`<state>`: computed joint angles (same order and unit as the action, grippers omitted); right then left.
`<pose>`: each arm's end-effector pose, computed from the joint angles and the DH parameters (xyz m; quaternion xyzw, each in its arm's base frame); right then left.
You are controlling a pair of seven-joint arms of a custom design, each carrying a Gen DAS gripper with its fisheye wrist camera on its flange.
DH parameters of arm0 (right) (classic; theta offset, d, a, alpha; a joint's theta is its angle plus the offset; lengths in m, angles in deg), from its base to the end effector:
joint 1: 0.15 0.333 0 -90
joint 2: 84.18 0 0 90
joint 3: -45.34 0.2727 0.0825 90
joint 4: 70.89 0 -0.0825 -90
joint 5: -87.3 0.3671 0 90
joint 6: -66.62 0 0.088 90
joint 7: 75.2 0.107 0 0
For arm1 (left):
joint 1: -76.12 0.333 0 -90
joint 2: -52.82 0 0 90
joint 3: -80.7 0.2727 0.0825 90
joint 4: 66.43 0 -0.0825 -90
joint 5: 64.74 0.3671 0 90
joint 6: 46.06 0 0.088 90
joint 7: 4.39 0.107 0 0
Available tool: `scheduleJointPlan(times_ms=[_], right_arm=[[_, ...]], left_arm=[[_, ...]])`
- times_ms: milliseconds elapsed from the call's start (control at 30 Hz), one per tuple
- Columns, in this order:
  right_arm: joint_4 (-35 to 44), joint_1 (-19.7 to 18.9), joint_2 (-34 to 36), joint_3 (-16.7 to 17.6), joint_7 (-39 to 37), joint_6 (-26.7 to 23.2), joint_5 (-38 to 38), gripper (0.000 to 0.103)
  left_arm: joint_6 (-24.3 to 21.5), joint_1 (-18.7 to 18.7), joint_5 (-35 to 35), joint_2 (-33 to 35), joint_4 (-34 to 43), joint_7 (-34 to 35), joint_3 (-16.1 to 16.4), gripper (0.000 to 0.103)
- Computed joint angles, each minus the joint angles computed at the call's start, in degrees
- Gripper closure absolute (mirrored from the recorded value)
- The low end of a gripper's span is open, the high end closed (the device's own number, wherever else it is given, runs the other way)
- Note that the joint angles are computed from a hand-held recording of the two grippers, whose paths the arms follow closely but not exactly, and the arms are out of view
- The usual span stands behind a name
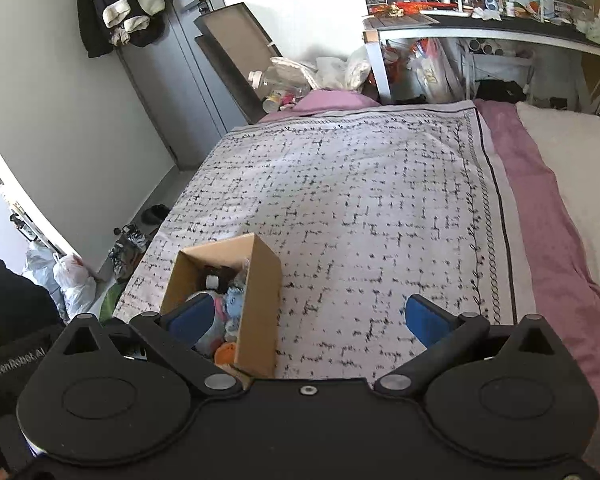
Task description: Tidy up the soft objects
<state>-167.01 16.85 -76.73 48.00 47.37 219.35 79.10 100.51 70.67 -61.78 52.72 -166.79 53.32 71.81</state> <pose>0.5941 0.2148 0.5832 -0.5987 0.6829 -0.1850 0.3754 0.5773 -0.1484 0.6113 -0.7350 0.5521 -0.3572 0.1654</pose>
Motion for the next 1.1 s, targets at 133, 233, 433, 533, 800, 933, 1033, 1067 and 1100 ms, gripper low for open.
scheduleJointPlan(times_ms=[133,233,433,533,800,933,1033,1067,1100], right_arm=[[-3.0,0.0,-2.3,0.2,-0.4,0.7,-0.4,0.000],[-5.0,-0.2,-3.9,0.3,-0.8,1.2,-0.6,0.000],[-8.5,-0.9,-6.7,0.8,-3.0,2.0,1.3,0.000],[-9.5,-1.1,-7.7,1.0,-2.7,1.4,0.7,0.000],[-12.9,-1.3,-10.0,1.6,-4.7,2.4,1.1,0.000],[-13.4,-1.3,-10.5,1.9,-4.7,2.0,-0.5,0.000],[-14.1,-1.5,-11.2,2.1,-3.8,1.8,-1.9,0.000],[-14.2,-1.5,-11.3,2.2,-3.4,1.7,-2.6,0.000],[-14.4,-1.6,-11.5,2.3,-2.8,1.7,-3.5,0.000]], left_arm=[[-0.5,-0.2,0.0,-1.7,-1.4,0.7,-0.2,0.013],[-0.7,-0.4,0.3,-3.3,-2.7,1.3,-0.4,0.013],[-0.7,-0.6,0.9,-6.3,-5.2,2.3,-0.8,0.012],[-1.4,-0.6,1.6,-7.4,-5.9,2.2,-1.0,0.007],[-2.3,-0.3,3.8,-9.6,-7.6,2.4,-1.2,0.005],[-1.6,-0.1,4.9,-10.5,-8.9,2.9,-1.4,0.003],[-1.3,-0.4,4.1,-11.1,-9.6,4.7,-1.3,0.001],[-1.2,-0.5,3.8,-11.3,-9.9,5.1,-1.3,0.001],[-1.0,-0.6,3.6,-11.5,-10.2,5.5,-1.3,0.001]])
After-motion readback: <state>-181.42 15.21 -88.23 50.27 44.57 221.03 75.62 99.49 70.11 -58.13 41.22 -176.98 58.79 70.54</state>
